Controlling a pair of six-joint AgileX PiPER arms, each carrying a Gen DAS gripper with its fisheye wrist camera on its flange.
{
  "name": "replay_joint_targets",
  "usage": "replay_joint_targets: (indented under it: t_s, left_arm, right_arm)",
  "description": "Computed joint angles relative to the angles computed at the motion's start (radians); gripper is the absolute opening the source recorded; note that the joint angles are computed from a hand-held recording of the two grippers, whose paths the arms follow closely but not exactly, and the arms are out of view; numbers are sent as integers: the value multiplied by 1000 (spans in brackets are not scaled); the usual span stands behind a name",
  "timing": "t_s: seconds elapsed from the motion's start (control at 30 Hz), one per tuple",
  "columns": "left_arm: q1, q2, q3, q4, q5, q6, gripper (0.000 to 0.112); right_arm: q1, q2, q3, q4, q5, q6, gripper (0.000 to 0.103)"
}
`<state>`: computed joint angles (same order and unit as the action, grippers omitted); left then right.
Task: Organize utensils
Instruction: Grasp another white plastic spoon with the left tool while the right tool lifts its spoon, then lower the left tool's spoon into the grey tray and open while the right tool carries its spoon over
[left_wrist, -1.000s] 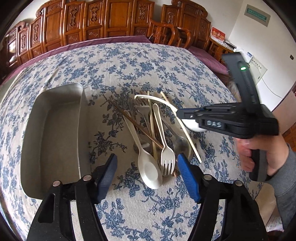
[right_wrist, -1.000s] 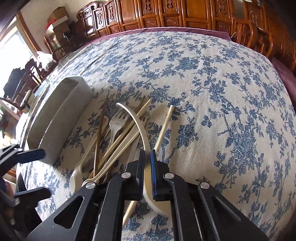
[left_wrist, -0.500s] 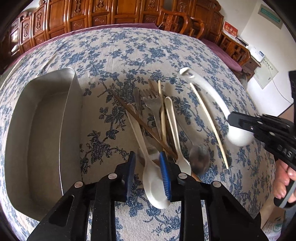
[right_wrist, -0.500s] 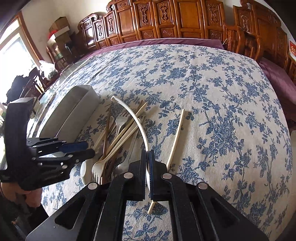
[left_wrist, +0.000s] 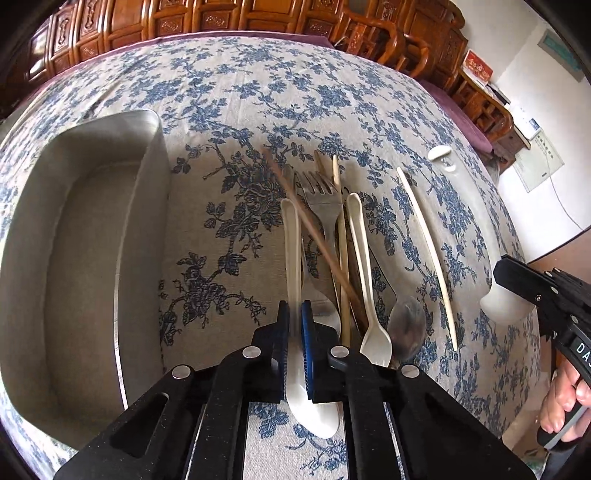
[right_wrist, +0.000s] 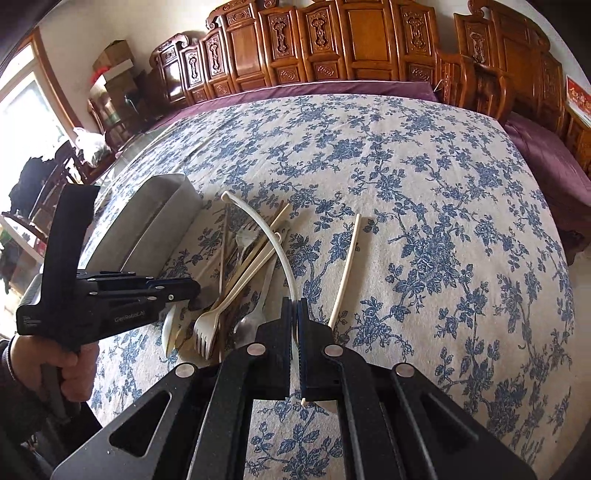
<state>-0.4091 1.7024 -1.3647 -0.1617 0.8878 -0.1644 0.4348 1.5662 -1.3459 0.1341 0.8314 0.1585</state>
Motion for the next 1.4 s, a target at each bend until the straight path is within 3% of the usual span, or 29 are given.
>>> replay_joint_targets:
  t_s: [0.47, 0.8, 1.07, 1.4]
  left_arm:
    - [40, -175, 42, -7, 21, 57, 3]
    - [151, -274, 19, -57, 89, 170, 3]
    - [283, -254, -21, -56, 130, 288, 3]
    - [373, -161, -40, -36, 121, 390, 3]
  right_arm:
    - [128, -25, -50, -109, 29, 191, 4]
    - [238, 36, -175, -168, 41, 326, 4]
    - [317, 128, -311, -194, 49, 413, 4]
    - [381, 258, -502, -213, 97, 477, 4]
